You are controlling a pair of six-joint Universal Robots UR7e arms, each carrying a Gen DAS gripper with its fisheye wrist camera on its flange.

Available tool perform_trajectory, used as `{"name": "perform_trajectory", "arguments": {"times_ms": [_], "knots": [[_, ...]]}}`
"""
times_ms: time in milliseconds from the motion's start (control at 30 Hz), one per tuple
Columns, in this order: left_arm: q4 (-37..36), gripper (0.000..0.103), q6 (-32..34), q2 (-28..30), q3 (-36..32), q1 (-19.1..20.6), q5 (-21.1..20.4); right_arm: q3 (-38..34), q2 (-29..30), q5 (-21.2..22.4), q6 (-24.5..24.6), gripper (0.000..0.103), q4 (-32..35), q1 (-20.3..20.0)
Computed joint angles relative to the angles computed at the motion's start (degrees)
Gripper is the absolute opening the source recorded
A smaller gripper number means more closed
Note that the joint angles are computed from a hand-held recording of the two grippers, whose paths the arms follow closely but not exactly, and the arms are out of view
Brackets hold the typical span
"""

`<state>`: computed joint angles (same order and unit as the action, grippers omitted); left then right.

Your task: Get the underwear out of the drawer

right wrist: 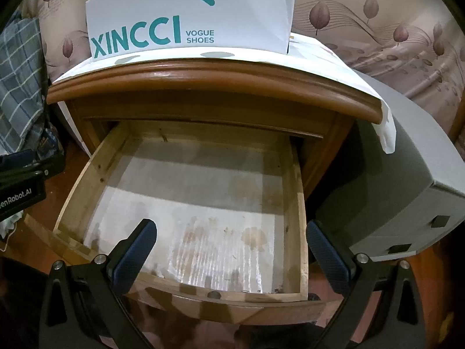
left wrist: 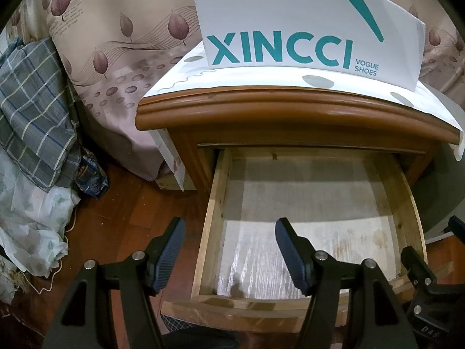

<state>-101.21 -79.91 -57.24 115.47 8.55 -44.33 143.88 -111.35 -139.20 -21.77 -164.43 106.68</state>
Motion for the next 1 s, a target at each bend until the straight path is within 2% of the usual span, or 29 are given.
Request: {"name": "perform_trajectory", "arguments": {"times_ms": [1000], "knots": [[0.10, 0.066, 0.87, 0.41, -0.27, 0.05, -0.38, 0.05, 0.15, -0.18, 0.57, 0.101, 1.20, 0.13]]}}
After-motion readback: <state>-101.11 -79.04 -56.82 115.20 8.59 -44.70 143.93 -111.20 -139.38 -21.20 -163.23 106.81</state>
